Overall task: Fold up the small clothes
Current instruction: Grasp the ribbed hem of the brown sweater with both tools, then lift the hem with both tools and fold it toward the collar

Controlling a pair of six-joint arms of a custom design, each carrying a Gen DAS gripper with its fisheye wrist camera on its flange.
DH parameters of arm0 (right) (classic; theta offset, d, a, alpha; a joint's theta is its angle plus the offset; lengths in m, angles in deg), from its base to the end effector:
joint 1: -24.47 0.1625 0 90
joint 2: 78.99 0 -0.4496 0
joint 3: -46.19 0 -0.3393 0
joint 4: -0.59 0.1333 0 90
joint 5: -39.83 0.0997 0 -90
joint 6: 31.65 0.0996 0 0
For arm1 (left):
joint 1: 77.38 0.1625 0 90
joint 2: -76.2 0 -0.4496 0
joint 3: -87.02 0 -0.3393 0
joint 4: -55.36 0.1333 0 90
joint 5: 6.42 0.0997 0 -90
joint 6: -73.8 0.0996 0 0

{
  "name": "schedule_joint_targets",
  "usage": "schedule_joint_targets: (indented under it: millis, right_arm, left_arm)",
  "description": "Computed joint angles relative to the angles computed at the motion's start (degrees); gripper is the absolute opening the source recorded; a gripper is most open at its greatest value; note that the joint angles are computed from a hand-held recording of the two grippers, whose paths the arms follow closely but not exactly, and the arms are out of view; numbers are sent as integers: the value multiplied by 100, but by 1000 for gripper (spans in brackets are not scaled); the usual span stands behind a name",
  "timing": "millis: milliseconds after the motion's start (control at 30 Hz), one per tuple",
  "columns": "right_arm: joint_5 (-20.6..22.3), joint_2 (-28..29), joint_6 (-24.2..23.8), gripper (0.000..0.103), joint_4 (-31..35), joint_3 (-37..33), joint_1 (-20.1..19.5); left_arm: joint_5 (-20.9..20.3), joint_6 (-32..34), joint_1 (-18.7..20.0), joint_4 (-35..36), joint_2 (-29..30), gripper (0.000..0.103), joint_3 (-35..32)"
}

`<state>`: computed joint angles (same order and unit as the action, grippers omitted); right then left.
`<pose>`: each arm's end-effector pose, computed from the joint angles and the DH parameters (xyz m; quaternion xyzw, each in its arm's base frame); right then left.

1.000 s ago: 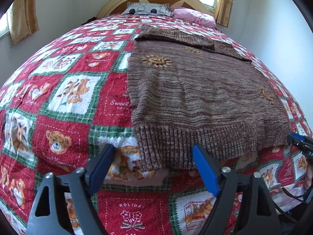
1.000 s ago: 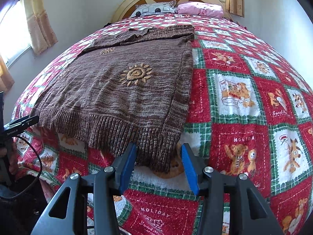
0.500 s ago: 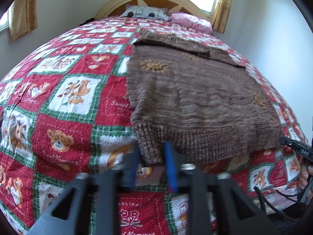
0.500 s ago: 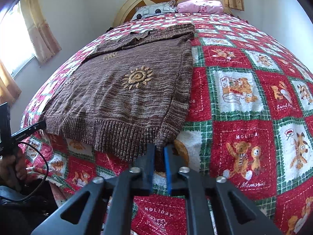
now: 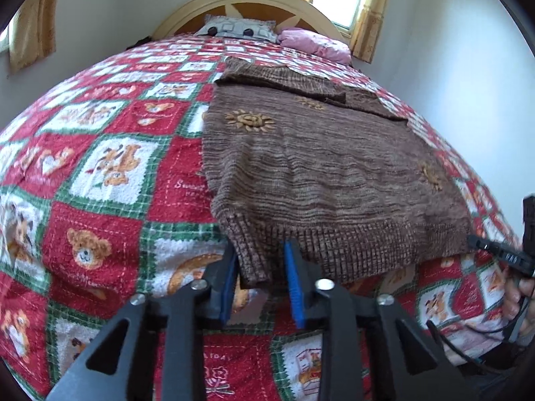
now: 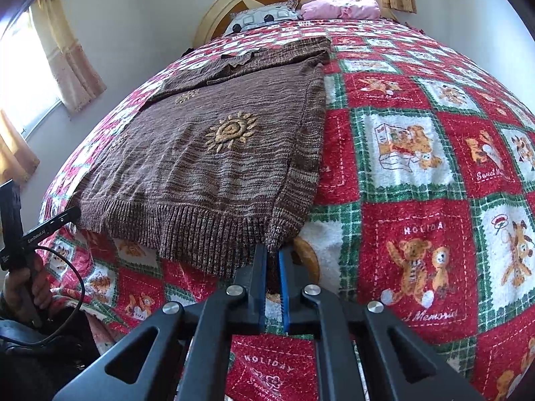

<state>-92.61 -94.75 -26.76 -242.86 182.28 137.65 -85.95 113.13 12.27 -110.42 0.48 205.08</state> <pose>0.2123 -0.3279 -0.0153 0.0402 -0.8986 0.3419 0.2721 0.1483 -0.4998 0.3429 0.2990 0.9060 -0.2409 0.1780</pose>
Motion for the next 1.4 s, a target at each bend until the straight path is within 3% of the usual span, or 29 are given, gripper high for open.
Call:
schedule_joint_targets:
  millis: [433, 667, 933, 1400]
  right_arm:
    - [30, -82, -543, 5, -1049, 57, 341]
    - [75, -627, -705, 4, -625, -168, 432]
    - [-57, -1276, -1230, 4, 271, -897, 335]
    - [59, -1659, -1690, 4, 1544, -2191, -226]
  left_arm:
    - [-904, -279, 143, 714, -144, 7, -490]
    - [-1232, -347, -55, 1064, -36, 7, -1011]
    - [-1502, -867, -186, 1440, 559, 7, -2043]
    - [-1227, -1029, -556, 1439, 1617, 7, -3328]
